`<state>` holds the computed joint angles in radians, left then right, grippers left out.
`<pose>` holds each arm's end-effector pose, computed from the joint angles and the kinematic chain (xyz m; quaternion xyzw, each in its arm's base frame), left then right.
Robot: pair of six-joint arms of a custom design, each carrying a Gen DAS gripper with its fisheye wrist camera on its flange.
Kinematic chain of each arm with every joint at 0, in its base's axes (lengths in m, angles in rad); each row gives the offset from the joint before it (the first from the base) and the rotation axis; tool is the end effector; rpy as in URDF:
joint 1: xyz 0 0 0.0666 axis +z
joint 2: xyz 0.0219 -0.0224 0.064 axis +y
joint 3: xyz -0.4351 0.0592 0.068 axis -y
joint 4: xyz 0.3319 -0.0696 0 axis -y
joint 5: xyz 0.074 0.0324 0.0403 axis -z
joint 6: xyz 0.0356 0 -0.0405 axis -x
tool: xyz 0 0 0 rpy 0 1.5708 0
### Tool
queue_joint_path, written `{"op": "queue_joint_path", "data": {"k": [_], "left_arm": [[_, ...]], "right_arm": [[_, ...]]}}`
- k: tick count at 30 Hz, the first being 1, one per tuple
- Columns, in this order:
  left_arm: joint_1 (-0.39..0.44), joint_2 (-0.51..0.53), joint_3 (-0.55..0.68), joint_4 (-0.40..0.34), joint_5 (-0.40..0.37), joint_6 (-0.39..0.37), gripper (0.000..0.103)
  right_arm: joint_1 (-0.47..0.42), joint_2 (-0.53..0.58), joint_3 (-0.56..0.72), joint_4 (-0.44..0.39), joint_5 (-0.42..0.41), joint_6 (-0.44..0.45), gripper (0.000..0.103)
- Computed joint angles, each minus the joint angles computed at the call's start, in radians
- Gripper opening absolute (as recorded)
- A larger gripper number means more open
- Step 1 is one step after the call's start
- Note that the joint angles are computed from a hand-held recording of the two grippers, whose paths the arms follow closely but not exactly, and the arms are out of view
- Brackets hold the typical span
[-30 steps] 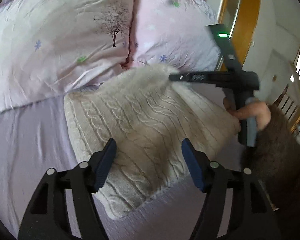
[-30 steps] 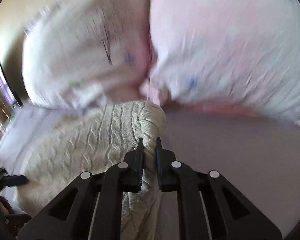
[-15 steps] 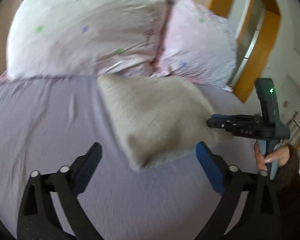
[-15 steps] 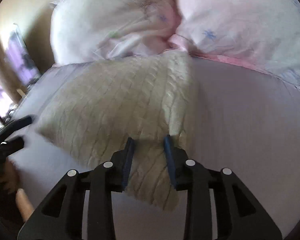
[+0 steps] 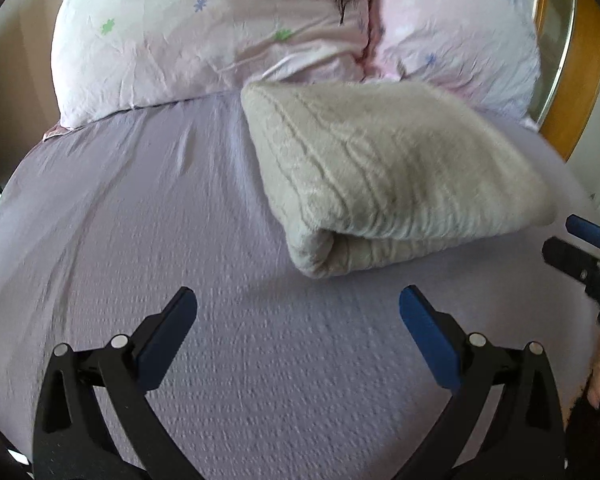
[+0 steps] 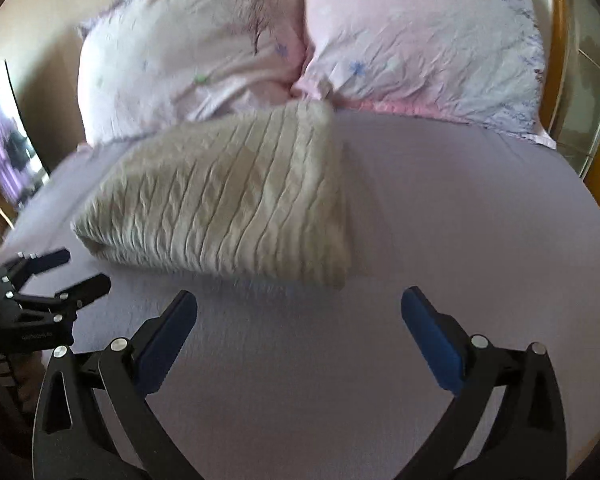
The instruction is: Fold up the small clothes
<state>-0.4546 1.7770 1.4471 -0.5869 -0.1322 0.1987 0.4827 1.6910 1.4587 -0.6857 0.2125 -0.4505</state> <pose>0.5031 -0.2411 0.3482 0.0995 0.9399 -0.0436 0.3236 0.4736 0.2392 0.3914 0.0188 0.9423 0.0537 0.3299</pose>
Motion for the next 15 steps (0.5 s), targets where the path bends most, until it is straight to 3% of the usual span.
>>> {"op": "queue_joint_path", "data": {"k": [7, 15], "left_arm": [[-0.001, 0.022, 0.029, -0.048, -0.03, 0.0, 0.101], [0.002, 0.024, 0.033, -0.05, -0.023, -0.007, 0.101]], "right_arm": [[0.024, 0.081, 0.073, -0.122, 0.021, -0.015, 0.102], [0.031, 0.074, 0.055, -0.104, 0.041, -0.014, 0.102]]}}
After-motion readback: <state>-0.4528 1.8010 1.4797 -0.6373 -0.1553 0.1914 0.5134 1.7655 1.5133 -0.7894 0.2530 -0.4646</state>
